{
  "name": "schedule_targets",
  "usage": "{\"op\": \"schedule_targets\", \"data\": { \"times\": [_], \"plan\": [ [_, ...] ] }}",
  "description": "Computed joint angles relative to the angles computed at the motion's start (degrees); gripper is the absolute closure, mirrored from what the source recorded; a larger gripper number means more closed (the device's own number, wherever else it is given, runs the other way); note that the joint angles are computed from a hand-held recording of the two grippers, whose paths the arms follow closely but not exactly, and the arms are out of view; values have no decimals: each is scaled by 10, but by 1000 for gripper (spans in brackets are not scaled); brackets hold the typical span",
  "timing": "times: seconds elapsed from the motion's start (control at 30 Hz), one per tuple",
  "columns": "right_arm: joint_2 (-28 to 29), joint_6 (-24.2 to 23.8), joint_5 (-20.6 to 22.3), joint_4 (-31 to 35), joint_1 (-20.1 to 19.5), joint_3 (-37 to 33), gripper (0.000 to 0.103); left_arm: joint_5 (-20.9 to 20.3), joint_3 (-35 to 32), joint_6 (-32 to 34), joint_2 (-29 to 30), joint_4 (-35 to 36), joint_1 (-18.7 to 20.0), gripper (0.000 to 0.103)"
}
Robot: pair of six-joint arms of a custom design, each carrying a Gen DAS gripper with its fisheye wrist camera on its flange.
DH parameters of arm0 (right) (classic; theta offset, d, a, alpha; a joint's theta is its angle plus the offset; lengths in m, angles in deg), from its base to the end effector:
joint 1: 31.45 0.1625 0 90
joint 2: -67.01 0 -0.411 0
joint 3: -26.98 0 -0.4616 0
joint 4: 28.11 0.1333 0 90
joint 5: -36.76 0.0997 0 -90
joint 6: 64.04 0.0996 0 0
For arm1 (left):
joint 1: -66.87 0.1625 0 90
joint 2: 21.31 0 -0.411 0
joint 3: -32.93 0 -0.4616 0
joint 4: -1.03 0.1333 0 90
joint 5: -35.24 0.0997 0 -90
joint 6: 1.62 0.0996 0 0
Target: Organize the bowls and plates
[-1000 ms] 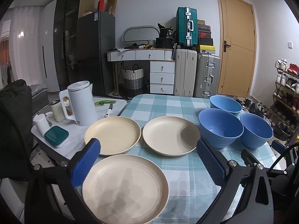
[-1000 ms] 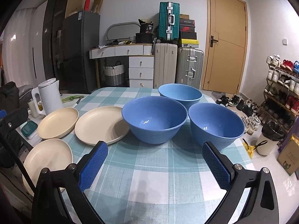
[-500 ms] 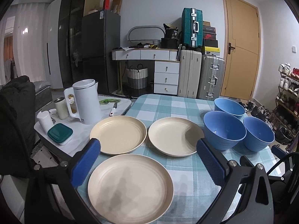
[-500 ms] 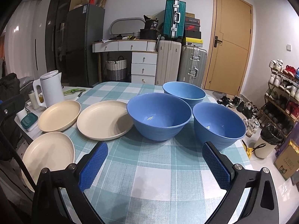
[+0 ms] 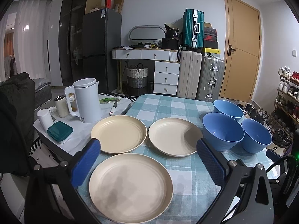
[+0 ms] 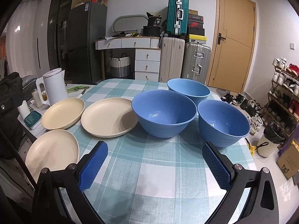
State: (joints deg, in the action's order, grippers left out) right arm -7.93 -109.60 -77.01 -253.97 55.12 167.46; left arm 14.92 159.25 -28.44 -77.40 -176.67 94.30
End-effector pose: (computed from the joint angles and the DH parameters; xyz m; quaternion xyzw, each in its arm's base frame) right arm 0.0680 -0.4221 0.2024 0.1769 -0.7892 0.4430 0.3869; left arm -0.3313 -0.4274 0.0661 0.1664 0.7987 -0.4857 0.3137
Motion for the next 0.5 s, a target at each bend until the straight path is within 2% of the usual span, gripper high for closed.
{"op": "schedule_targets", "data": {
  "times": [0.4,0.5],
  "plan": [
    [-20,-3,35,0,22,24,0,29,29,-34,-73,31,-7,0],
    [-24,-7,54,2,32,31,0,24,29,19,-94,-1,7,0]
  ]
}}
